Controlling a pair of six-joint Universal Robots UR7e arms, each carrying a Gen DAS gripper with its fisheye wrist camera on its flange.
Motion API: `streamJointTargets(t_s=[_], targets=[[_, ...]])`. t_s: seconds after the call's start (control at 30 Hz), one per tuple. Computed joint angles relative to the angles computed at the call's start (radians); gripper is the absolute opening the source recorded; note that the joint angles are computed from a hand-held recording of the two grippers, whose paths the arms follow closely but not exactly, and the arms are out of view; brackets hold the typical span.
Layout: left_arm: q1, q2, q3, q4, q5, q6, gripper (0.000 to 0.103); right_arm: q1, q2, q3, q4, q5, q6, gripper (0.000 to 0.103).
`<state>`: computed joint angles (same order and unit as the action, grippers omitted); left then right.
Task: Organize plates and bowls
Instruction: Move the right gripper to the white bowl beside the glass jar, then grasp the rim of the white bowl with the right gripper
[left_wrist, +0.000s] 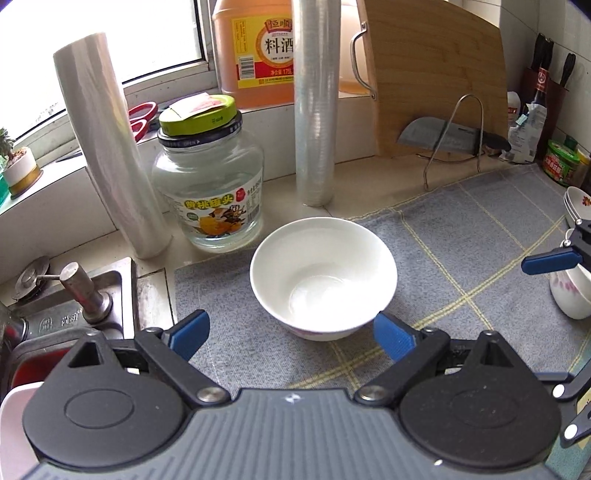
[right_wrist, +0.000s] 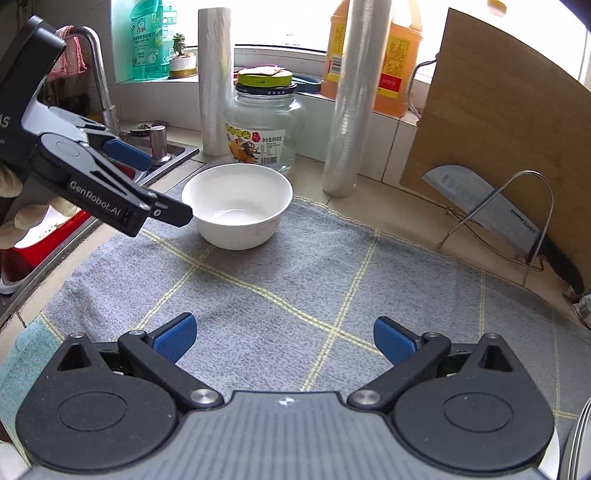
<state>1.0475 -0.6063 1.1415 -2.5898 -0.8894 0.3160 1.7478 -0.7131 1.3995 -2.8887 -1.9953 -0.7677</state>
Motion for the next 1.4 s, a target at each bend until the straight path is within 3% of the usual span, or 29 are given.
streamJointTargets(t_s=[0.63,0.87,1.03,1.4], targets=[[0.073,0.169,-0.359,0.264,-0.120,0.056,0.093,0.019,0.255,-0.319,0.080,-0.023,0.046,0.103],[0.085,0.215,-0.451,0.330,-0.136,0.075,0.083,0.021,0.323,-0.416,0.107,-0.035,0.005,0.103],[0.092,0.245,-0.514,0.386,-0.153,0.073,0.074,0.026,0.350,-0.454,0.111,-0.034,-0.021,0.102],[0.094,0.267,-0.570,0.449,-0.193,0.092,0.067,0.024,0.352,-0.455,0.104,-0.011,-0.036,0.094]])
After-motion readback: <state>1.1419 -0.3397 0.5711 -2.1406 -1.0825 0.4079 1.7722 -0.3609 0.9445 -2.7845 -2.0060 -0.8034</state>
